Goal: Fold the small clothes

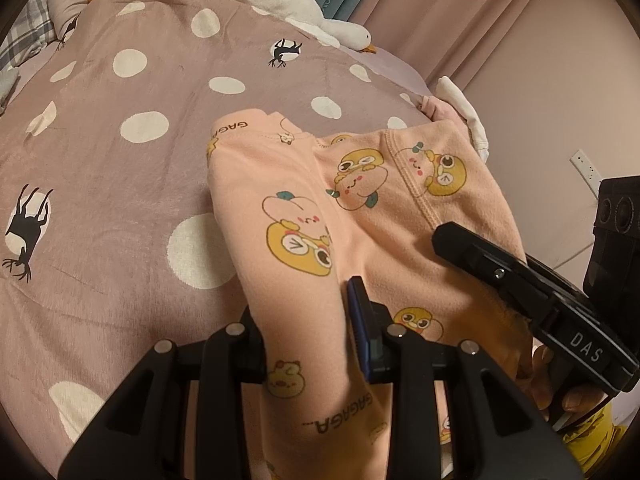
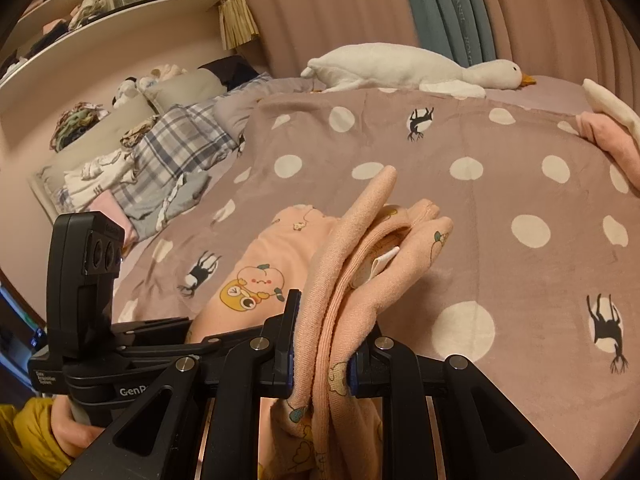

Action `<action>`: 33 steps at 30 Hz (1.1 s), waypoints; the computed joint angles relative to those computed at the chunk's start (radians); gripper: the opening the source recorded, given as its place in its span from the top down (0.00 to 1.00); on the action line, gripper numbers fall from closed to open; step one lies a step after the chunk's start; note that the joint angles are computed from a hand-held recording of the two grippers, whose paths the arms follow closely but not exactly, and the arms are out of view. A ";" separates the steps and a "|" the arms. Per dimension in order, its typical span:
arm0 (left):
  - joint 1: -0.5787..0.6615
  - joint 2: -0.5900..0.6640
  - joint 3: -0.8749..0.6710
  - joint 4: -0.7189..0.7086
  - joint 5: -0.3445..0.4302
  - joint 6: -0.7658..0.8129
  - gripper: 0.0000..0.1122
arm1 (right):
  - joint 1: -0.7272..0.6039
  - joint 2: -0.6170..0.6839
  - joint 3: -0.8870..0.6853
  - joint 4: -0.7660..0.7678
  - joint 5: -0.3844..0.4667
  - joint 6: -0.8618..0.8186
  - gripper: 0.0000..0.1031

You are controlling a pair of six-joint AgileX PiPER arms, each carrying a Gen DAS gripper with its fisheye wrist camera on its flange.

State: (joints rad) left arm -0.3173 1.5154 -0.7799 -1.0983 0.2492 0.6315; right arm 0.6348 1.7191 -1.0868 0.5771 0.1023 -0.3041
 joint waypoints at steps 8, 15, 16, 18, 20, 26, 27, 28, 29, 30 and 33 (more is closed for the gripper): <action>0.009 0.070 -0.050 0.011 0.011 0.000 0.73 | -0.024 0.036 -0.023 0.144 0.015 -0.143 0.80; 0.011 0.126 -0.098 0.041 0.015 -0.019 0.73 | -0.043 0.066 -0.044 0.234 0.025 -0.228 0.80; 0.011 0.131 -0.101 0.041 0.014 -0.019 0.73 | -0.045 0.070 -0.048 0.226 0.027 -0.222 0.80; 0.018 0.148 -0.114 0.031 0.019 -0.005 0.73 | -0.049 0.079 -0.058 0.215 0.032 -0.215 0.80; 0.018 0.163 -0.124 0.032 0.019 -0.004 0.73 | -0.051 0.087 -0.066 0.201 0.032 -0.202 0.80; 0.022 0.211 -0.168 0.082 0.024 -0.039 0.73 | -0.060 0.118 -0.085 0.204 0.033 -0.201 0.80; 0.023 0.216 -0.175 0.090 0.025 -0.044 0.73 | -0.063 0.121 -0.088 0.201 0.033 -0.197 0.80; 0.023 0.222 -0.181 0.096 0.025 -0.048 0.73 | -0.064 0.125 -0.093 0.197 0.033 -0.192 0.80; 0.024 0.227 -0.187 0.100 0.025 -0.050 0.73 | -0.065 0.129 -0.096 0.198 0.031 -0.191 0.80; 0.025 0.232 -0.191 0.097 0.025 -0.045 0.73 | -0.066 0.129 -0.096 0.199 0.030 -0.191 0.80; 0.028 0.243 -0.196 0.075 0.023 -0.023 0.73 | -0.071 0.138 -0.106 0.203 0.031 -0.198 0.80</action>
